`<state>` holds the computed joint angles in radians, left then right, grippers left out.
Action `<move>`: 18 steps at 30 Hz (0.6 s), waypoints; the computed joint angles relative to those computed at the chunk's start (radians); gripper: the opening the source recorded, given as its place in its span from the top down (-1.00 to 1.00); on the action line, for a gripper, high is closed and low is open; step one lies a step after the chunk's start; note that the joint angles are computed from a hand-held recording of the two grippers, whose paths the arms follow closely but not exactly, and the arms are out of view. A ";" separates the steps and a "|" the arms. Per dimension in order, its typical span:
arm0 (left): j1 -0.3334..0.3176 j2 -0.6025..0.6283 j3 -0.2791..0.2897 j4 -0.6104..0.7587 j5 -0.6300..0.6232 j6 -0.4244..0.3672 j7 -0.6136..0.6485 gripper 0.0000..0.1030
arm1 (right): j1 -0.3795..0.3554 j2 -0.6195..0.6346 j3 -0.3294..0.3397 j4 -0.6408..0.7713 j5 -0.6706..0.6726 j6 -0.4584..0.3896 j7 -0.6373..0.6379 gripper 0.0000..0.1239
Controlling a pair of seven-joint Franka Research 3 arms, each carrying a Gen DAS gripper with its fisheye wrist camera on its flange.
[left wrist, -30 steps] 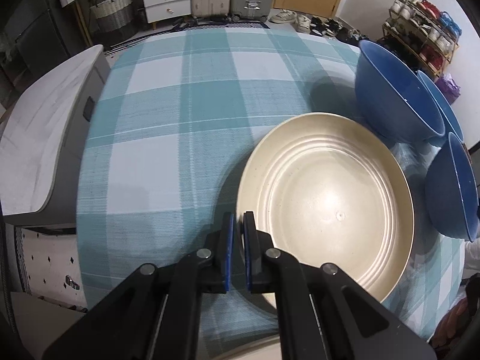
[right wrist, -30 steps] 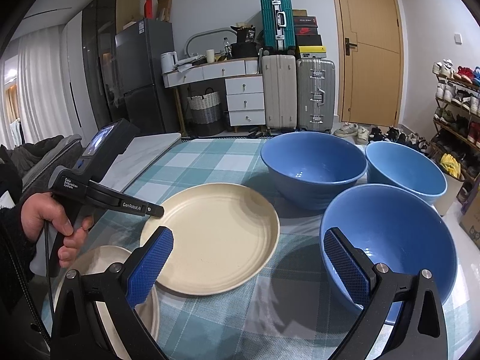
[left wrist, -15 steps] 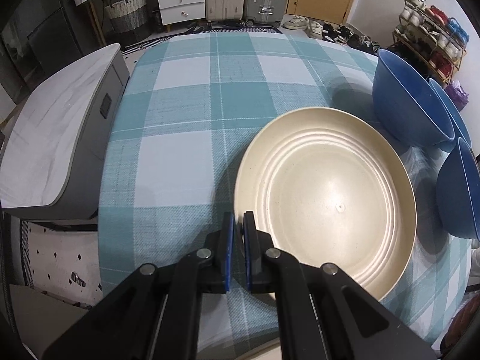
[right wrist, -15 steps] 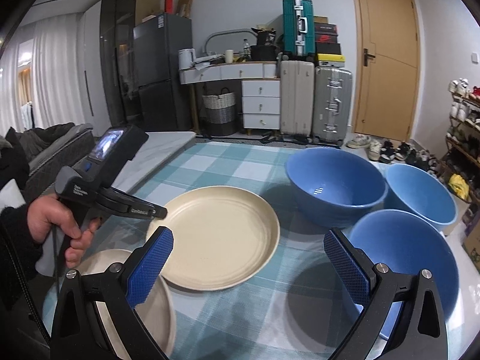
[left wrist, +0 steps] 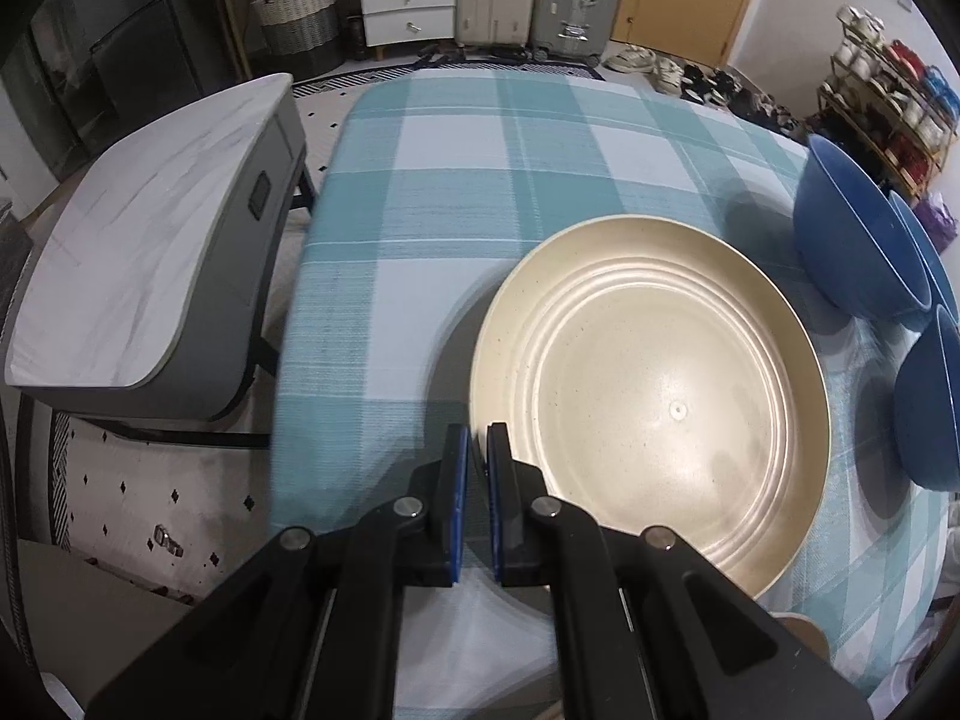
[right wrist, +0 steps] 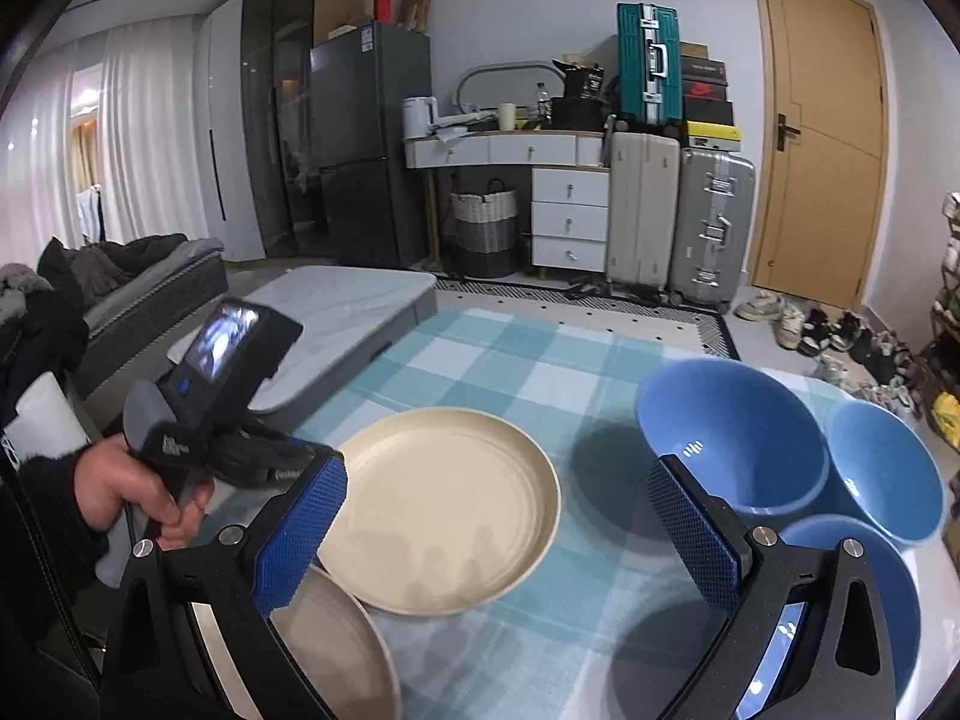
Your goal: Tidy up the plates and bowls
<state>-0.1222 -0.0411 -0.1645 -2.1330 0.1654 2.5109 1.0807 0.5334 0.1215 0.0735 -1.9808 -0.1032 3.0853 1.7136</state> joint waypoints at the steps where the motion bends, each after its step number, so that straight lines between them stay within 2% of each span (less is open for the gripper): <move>1: 0.002 -0.003 0.002 -0.004 -0.001 0.001 0.002 0.93 | -0.020 0.017 0.029 0.025 0.052 -0.020 -0.041 -0.65; 3: 0.005 -0.014 0.005 -0.018 -0.011 0.009 0.003 0.93 | -0.080 0.048 0.110 0.071 0.224 -0.079 -0.171 -0.65; 7: 0.005 -0.027 0.006 -0.034 -0.023 0.012 0.012 0.93 | -0.135 0.092 0.174 0.144 0.499 -0.225 -0.310 -0.65; 10: 0.005 -0.032 0.006 -0.037 -0.027 0.010 0.011 0.93 | -0.154 0.080 0.188 0.142 0.678 -0.278 -0.378 -0.65; 18: -0.001 -0.052 0.004 -0.055 -0.035 0.007 0.003 0.91 | -0.105 -0.111 0.155 0.028 1.004 -0.272 -0.611 -0.65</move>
<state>-0.1237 -0.0936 -0.1609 -2.1881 0.1299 2.5183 1.0842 0.4281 0.0107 0.2283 -1.9528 0.9011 2.8132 1.1024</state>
